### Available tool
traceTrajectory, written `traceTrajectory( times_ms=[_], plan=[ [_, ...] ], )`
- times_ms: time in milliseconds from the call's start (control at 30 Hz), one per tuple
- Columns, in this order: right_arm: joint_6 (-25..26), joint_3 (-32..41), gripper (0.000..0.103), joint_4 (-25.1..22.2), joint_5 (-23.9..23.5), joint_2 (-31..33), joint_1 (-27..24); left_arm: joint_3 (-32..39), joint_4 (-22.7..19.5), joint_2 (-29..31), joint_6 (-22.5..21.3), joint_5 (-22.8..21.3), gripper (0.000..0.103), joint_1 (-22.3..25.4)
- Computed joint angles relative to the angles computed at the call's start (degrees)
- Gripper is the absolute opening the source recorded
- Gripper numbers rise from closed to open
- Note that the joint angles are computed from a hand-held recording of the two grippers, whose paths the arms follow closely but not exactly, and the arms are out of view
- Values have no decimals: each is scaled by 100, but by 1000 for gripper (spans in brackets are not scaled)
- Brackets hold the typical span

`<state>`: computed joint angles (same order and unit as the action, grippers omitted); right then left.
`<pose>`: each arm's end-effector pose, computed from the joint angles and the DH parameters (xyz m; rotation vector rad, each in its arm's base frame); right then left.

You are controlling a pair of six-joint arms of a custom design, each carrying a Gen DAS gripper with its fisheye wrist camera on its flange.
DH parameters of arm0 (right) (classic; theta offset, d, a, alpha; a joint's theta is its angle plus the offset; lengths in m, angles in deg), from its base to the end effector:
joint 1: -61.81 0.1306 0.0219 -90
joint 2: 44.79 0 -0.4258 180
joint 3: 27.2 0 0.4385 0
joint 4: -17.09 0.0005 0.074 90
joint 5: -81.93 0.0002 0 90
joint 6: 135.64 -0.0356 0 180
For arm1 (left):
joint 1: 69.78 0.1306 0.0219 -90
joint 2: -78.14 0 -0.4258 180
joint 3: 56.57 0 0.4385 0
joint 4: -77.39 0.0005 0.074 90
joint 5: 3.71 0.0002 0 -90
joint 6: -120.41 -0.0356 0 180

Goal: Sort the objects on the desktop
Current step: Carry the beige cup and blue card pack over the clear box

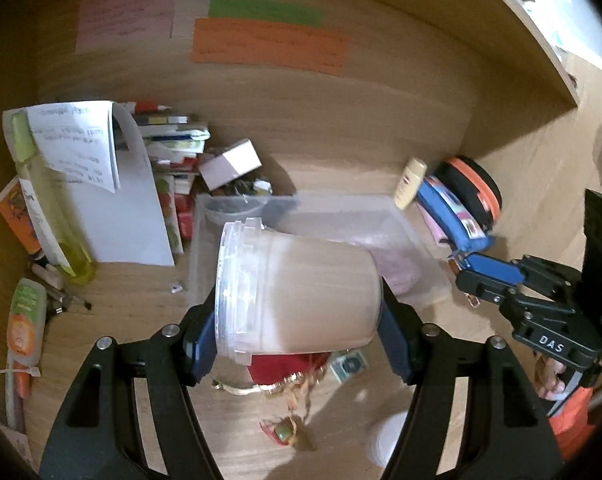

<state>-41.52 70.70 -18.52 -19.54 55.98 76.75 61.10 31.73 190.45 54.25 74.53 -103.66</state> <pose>0.6017 0.1674 0.4590 -0.4788 2.1951 0.3265 0.5874 -0.3863 0.4949 0.0909 2.2726 -0.3029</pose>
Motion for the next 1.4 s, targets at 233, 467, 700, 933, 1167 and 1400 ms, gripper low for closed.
traceTrajectory(
  times_ms=[233,467,700,933,1167,1400],
  plan=[
    [-89,471,26,-62,47,306,86,385,-137,264,-19,-9,68,81],
    [-165,907,26,-200,16,648,140,726,-271,476,-103,-163,68,107],
    [-186,1346,26,-457,10,1012,225,943,-400,635,-133,-166,68,155],
    [-157,1730,26,-831,-9,1411,298,1276,-631,954,-93,74,68,250],
    [-164,1927,26,-1098,23,1681,278,1535,-900,1268,-24,325,68,344],
    [-68,2053,24,-1231,155,1857,303,1770,-1115,1522,-105,509,68,360]
  ],
)
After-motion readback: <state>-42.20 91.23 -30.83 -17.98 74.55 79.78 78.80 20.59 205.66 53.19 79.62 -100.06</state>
